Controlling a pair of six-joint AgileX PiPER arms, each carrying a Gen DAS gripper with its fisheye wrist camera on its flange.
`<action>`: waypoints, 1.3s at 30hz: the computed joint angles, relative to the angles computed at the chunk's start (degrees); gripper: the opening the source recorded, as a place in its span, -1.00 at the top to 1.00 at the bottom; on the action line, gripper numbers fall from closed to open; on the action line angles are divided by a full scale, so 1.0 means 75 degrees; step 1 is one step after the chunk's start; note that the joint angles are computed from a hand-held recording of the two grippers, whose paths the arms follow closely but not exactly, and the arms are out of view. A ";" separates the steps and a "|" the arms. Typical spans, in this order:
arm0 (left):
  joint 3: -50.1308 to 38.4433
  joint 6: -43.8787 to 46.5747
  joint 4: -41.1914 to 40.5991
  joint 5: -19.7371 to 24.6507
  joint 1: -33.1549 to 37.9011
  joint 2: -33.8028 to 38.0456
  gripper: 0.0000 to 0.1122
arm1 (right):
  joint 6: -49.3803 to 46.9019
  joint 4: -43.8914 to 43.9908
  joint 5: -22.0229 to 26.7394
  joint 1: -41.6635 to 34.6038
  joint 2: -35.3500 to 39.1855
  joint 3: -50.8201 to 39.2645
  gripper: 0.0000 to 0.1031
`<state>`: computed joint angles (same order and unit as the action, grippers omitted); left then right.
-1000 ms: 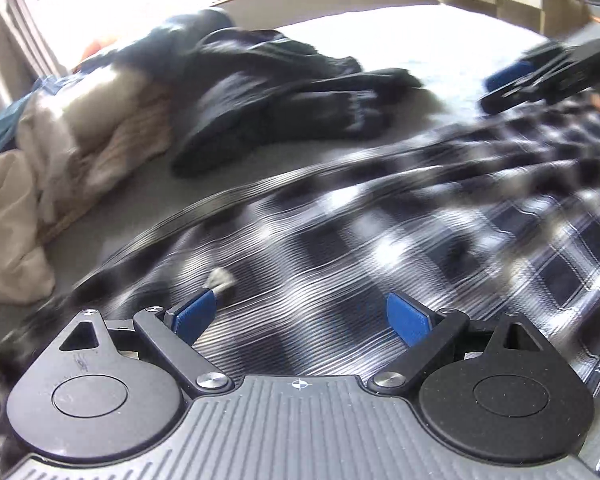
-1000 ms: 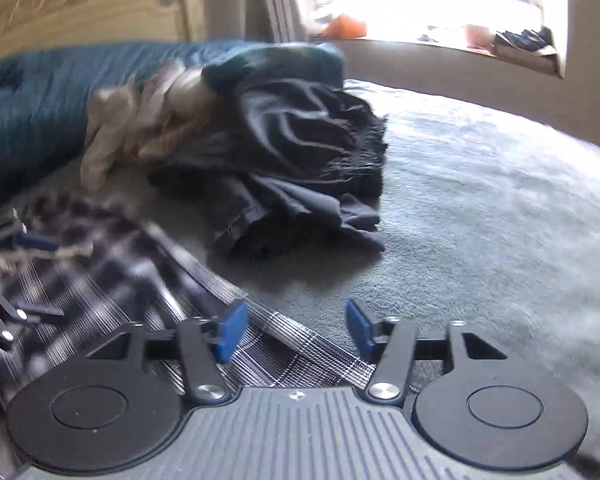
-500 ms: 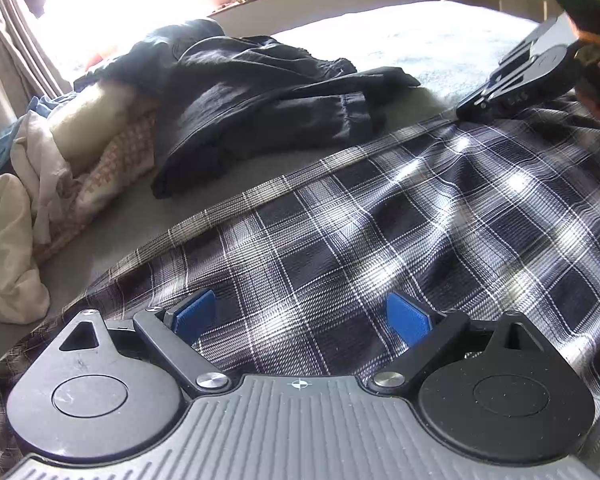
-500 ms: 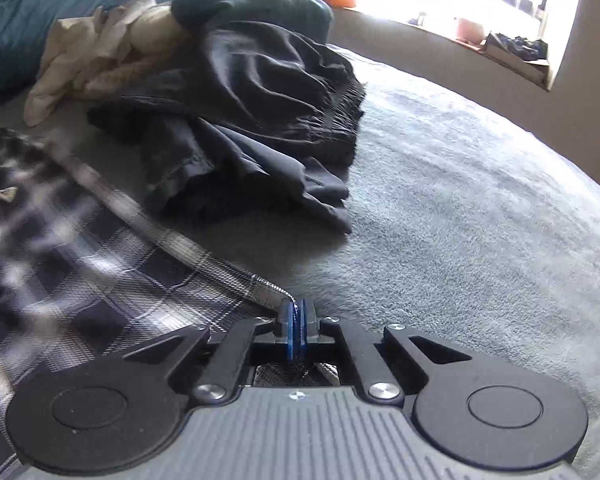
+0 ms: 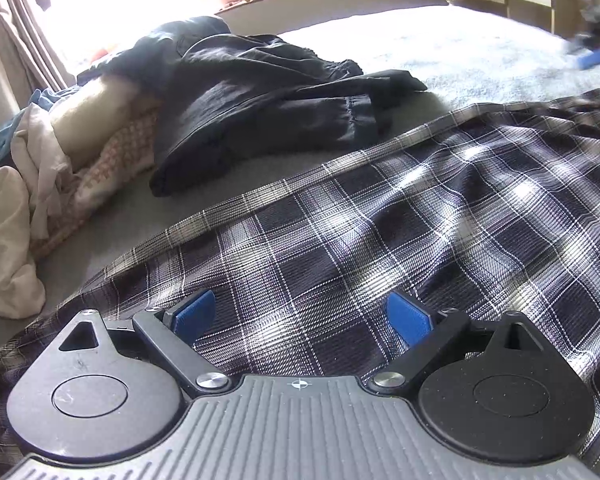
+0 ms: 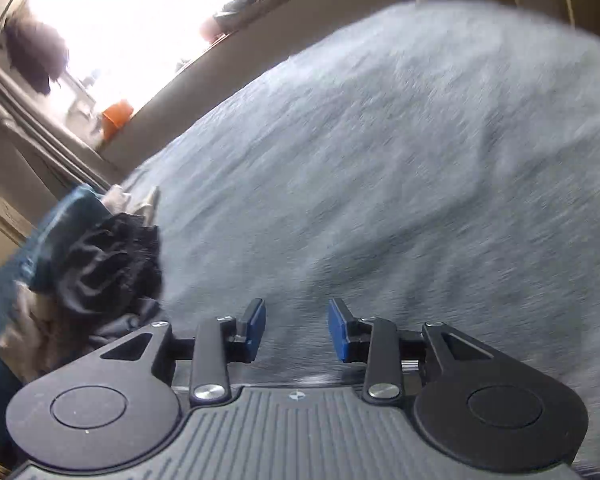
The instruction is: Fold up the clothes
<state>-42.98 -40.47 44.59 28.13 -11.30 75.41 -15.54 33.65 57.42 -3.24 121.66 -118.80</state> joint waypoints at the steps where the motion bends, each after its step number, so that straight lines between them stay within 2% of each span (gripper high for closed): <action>1: -0.0011 -0.0010 -0.0003 0.0021 -0.0009 0.0004 -0.68 | -0.0530 -0.0237 -0.0296 -0.0089 -0.0583 0.0743 0.20; 3: -0.0036 0.0000 -0.0017 0.0085 -0.0041 0.0000 -0.68 | -0.1466 -0.0617 -0.0830 -0.0187 -0.1512 0.2136 0.08; 7: -0.0100 -0.0046 0.0001 0.0225 -0.0114 0.0016 -0.68 | -0.3005 -0.1472 -0.1796 -0.0374 -0.3102 0.4417 0.04; 10: -0.0119 -0.0264 0.0139 0.0339 -0.0216 0.0052 -0.68 | -0.2673 -0.1772 -0.1653 -0.0581 -0.3131 0.4811 -0.01; 13: -0.0118 -0.0654 0.0437 0.0523 -0.0400 0.0103 -0.68 | -0.1799 -0.0449 -0.0678 -0.1351 -0.2422 0.4192 -0.02; 18: -0.0203 -0.0938 0.0670 0.0846 -0.0672 0.0160 -0.68 | -0.1397 0.0574 -0.0299 -0.1770 -0.1671 0.3548 0.03; 19: -0.0208 -0.0978 0.0696 0.0877 -0.0703 0.0168 -0.68 | -0.1392 0.0653 -0.0238 -0.1778 -0.1573 0.3435 0.10; 20: -0.0214 -0.1025 0.0728 0.0904 -0.0730 0.0182 -0.68 | -0.1463 0.0677 -0.0236 -0.1753 -0.1549 0.3399 0.27; 21: -0.0223 -0.1083 0.0771 0.0922 -0.0750 0.0206 -0.68 | -0.1560 0.0701 -0.0263 -0.1729 -0.1548 0.3397 0.54; 24: -0.0251 -0.1255 0.0894 0.0976 -0.0808 0.0278 -0.69 | -0.1885 0.0743 -0.0516 -0.1697 -0.1643 0.3463 0.85; 26: -0.0270 -0.1330 0.0957 0.1009 -0.0844 0.0319 -0.69 | -0.1995 0.0691 -0.0924 -0.1586 -0.1721 0.3504 0.90; 29: -0.0330 -0.1315 0.0920 0.1006 -0.0817 0.0369 -0.69 | -0.1649 0.0080 -0.1547 -0.1279 -0.1523 0.3034 0.93; 32: -0.0393 -0.1273 0.0852 0.0985 -0.0764 0.0412 -0.69 | -0.1336 -0.1268 -0.1971 -0.0834 -0.0994 0.2020 0.93; 39: -0.0412 -0.1246 0.0867 0.0946 -0.0732 0.0448 -0.70 | -0.0559 -0.3841 -0.1850 0.0102 0.0842 -0.0844 0.96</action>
<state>-46.07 -49.82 51.09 35.22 -16.78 78.77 -19.73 4.85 43.54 -2.47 127.98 -125.13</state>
